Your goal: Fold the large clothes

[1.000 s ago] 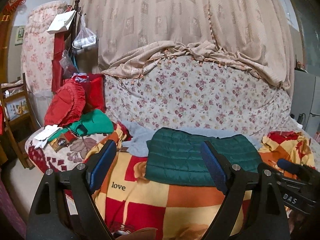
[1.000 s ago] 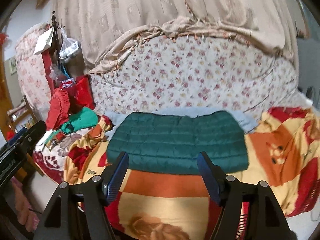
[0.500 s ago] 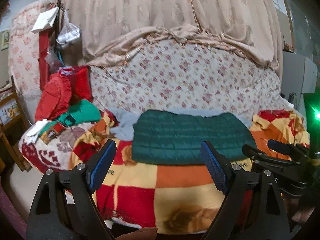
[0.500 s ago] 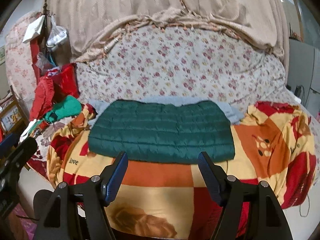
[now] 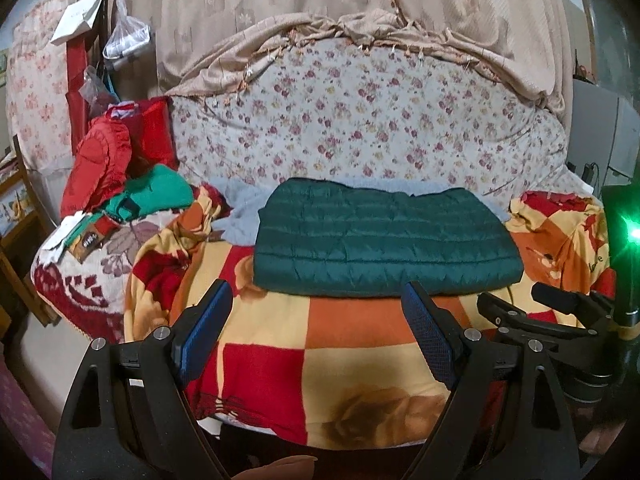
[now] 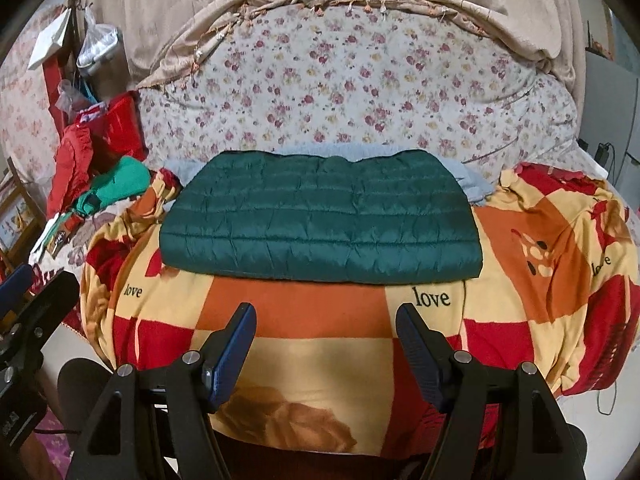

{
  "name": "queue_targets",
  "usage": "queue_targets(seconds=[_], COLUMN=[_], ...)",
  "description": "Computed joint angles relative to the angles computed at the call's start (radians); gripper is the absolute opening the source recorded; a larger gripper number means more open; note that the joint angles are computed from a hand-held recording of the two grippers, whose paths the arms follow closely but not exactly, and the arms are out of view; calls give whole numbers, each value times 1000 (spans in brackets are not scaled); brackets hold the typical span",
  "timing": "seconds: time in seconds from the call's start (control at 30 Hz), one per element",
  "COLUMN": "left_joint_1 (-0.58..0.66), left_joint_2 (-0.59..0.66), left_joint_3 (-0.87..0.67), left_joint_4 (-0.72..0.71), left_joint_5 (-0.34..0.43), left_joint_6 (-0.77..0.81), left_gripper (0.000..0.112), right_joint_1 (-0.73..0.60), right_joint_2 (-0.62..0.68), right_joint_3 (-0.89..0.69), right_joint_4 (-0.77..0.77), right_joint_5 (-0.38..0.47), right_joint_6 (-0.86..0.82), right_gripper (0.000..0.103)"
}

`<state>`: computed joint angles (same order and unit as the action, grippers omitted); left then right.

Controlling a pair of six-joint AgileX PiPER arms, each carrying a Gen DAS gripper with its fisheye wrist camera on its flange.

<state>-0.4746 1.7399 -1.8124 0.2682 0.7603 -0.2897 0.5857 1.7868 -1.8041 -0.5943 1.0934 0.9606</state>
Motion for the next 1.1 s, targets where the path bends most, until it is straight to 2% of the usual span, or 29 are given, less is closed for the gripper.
queue_targets(seconds=[0.33,1.1], left_joint_1=[9,17], left_joint_2=[48,85], left_joint_3=[-44,-65], left_joint_4=[-33,-94], left_joint_5=[59,99], left_joint_6=[26,72], left_gripper=[87,87], right_joint_1=[-13,-21], right_joint_2=[13,25], right_joint_3=[-1,18], right_joint_4=[16,13], right_joint_5=[15,15], right_joint_6=[-2,4], right_gripper=[70,70])
